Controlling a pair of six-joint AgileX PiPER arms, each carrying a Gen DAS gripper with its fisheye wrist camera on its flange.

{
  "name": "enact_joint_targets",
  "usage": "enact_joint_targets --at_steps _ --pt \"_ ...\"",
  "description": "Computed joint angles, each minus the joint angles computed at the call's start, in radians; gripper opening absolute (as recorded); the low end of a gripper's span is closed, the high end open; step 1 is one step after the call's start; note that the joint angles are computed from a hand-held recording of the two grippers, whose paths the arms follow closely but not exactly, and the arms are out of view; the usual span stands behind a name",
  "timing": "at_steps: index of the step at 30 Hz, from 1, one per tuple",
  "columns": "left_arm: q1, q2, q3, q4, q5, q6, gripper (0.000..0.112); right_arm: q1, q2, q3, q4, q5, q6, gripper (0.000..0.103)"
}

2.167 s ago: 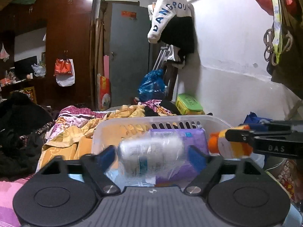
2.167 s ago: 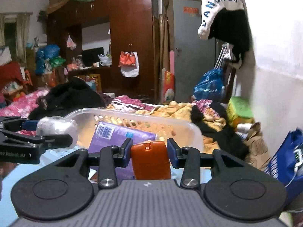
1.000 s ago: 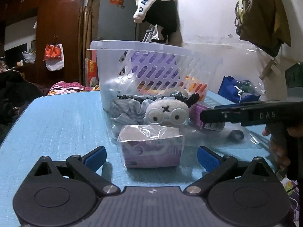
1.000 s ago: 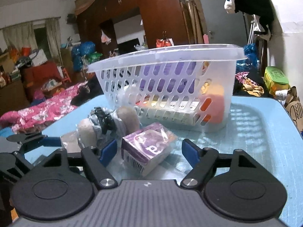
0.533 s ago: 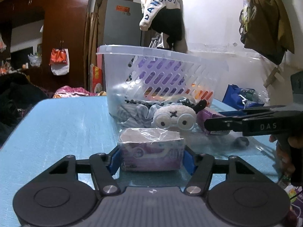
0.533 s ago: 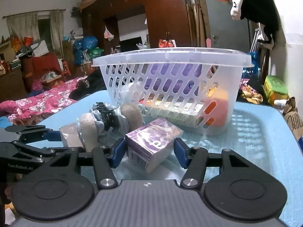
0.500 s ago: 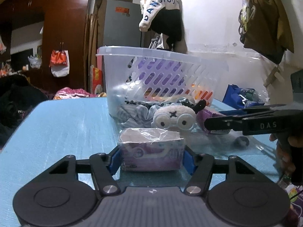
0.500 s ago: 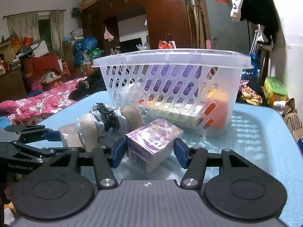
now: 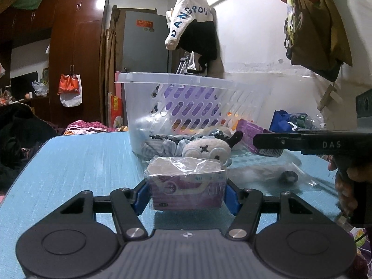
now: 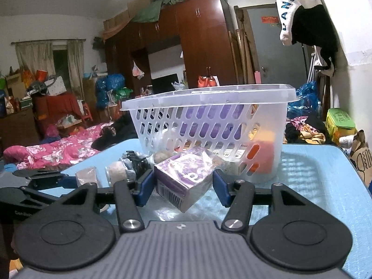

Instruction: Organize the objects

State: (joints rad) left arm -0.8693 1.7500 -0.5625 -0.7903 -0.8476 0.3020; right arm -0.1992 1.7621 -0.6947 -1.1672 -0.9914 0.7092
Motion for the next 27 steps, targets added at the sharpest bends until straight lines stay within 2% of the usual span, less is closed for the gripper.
enact_joint_targets --at_steps 6,10,12,14,16,18,20,23,24,27 --pt "-0.004 -0.007 0.013 0.018 -0.013 -0.014 0.067 0.001 0.002 0.017 0.030 -0.019 -0.042 0.058" --pt "-0.013 -0.038 0.045 0.026 -0.043 -0.030 0.066 -0.022 -0.017 0.052 0.047 -0.056 -0.076 0.058" --pt "-0.014 -0.073 0.059 0.031 -0.052 -0.031 0.066 -0.058 -0.043 0.061 0.005 -0.096 -0.057 0.058" --pt "-0.002 -0.116 0.057 0.033 -0.036 -0.021 0.066 -0.091 -0.090 0.062 -0.019 -0.122 -0.032 0.058" --pt "0.015 -0.152 0.038 0.025 -0.015 0.002 0.066 -0.106 -0.139 0.038 -0.020 -0.110 0.007 0.058" --pt "0.046 -0.193 -0.005 0.030 0.037 0.044 0.066 -0.115 -0.159 -0.032 -0.061 -0.092 0.100 0.058" --pt "0.085 -0.214 -0.103 -0.009 0.124 0.149 0.066 -0.083 -0.168 -0.123 -0.085 -0.016 0.178 0.058" --pt "0.138 -0.177 -0.313 -0.173 0.244 0.386 0.066 0.034 -0.141 -0.292 -0.096 0.237 0.256 0.058" --pt "0.153 -0.151 -0.389 -0.266 0.272 0.486 0.066 0.069 -0.103 -0.384 -0.162 0.316 0.350 0.058" --pt "0.221 -0.014 -0.647 -0.542 0.349 0.786 0.066 0.137 0.002 -0.591 -0.382 0.468 0.633 0.058"
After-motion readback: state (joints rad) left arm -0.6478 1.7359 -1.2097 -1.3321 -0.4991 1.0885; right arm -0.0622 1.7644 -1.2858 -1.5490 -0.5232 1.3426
